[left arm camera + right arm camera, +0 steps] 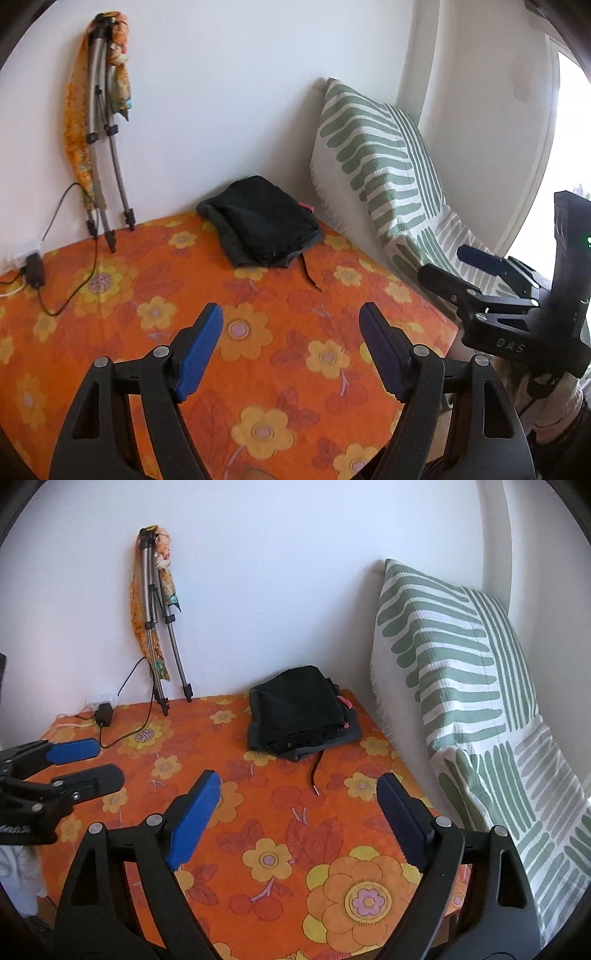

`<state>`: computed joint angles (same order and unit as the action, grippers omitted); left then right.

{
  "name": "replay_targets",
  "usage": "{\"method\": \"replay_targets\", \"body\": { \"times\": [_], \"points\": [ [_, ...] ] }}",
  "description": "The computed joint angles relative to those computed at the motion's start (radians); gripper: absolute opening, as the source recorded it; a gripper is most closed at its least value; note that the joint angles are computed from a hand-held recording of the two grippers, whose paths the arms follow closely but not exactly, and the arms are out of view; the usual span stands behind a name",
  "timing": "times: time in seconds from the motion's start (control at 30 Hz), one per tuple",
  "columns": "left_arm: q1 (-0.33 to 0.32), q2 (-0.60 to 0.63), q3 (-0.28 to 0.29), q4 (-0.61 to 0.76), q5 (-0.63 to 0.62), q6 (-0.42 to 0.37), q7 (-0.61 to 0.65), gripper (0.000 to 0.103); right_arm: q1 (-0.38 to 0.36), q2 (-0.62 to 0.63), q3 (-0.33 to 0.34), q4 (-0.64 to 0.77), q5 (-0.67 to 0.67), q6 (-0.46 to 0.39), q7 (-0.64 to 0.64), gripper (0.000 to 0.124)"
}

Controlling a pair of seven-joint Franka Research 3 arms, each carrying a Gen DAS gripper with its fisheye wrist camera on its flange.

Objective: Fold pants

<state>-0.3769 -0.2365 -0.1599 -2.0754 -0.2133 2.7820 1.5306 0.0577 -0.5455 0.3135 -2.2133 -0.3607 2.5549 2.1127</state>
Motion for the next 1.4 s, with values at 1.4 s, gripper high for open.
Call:
{"method": "replay_targets", "body": {
  "times": [1.4],
  "points": [
    [0.083,-0.076,-0.057,-0.11,0.389,-0.024,-0.336,0.08,-0.01,-0.016,0.049,-0.093,-0.065,0.063,0.11,0.103]
  ]
}}
